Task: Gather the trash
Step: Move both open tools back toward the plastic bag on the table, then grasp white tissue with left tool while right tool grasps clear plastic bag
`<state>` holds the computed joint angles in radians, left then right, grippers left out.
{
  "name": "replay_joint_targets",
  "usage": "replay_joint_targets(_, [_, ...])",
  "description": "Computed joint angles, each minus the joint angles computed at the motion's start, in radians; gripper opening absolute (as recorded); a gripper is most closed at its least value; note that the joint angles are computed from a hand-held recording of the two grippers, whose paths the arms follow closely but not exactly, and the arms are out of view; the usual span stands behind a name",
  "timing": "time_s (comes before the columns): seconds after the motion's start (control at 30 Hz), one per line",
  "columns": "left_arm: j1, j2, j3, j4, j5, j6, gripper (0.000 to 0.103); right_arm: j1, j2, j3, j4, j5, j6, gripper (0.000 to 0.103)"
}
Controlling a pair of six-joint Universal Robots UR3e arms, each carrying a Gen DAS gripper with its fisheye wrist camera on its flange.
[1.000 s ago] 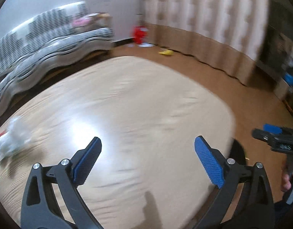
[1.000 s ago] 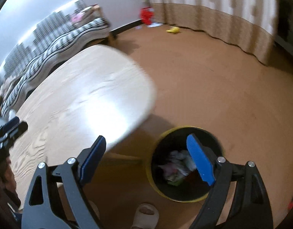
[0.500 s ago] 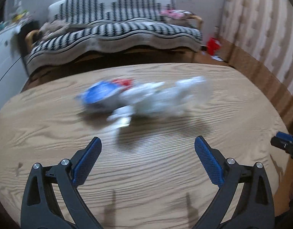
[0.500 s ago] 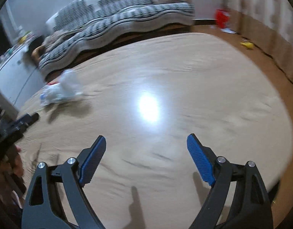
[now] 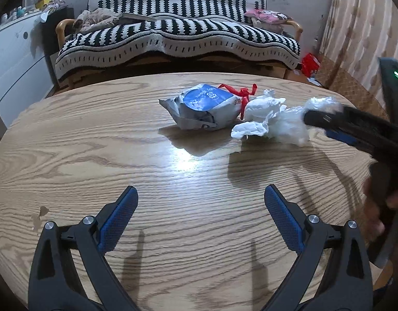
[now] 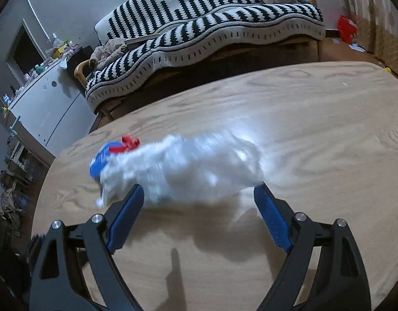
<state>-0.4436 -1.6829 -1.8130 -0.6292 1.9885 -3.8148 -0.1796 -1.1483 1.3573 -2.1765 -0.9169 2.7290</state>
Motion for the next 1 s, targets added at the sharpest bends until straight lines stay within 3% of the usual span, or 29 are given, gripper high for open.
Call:
replay_joint_targets(0.13, [-0.001,-0.012,0.004,0.011,0.000,0.021,0.095,0.036,0.096,-0.104,0.024,0.021,0.062,0.081])
replay_joint_targets(0.2, [0.005,-0.018,0.002,0.023,-0.002,0.032,0.095,0.032,0.121,-0.132,0.062,0.042,0.048,0.059])
replay_joint_targets(0.27, [0.011,-0.016,-0.009,0.035,-0.002,0.036,0.095,0.028,0.128,-0.152,0.127,0.054,0.008,0.018])
replay_joint_targets(0.33, [0.022,-0.011,-0.019,0.047,-0.006,0.038,0.095,0.017,0.111,-0.143,0.166,0.063,-0.033,0.010])
replay_joint_targets(0.43, [0.035,-0.008,-0.022,0.062,-0.009,0.031,0.095,-0.012,0.050,-0.122,0.263,0.064,-0.149,0.007])
replay_joint_targets(0.73, [0.029,-0.149,0.136,0.106,-0.047,0.078,0.095,-0.168,-0.163,0.060,0.412,-0.073,-0.494,0.007])
replay_joint_targets(0.93, [0.003,-0.300,0.325,0.029,-0.025,0.093,0.095,-0.320,-0.181,0.002,0.635,-0.009,-0.650,0.007])
replay_joint_targets(1.0, [-0.009,-0.343,0.388,-0.006,-0.006,0.098,0.094,-0.349,-0.204,0.014,0.642,-0.009,-0.678,0.007])
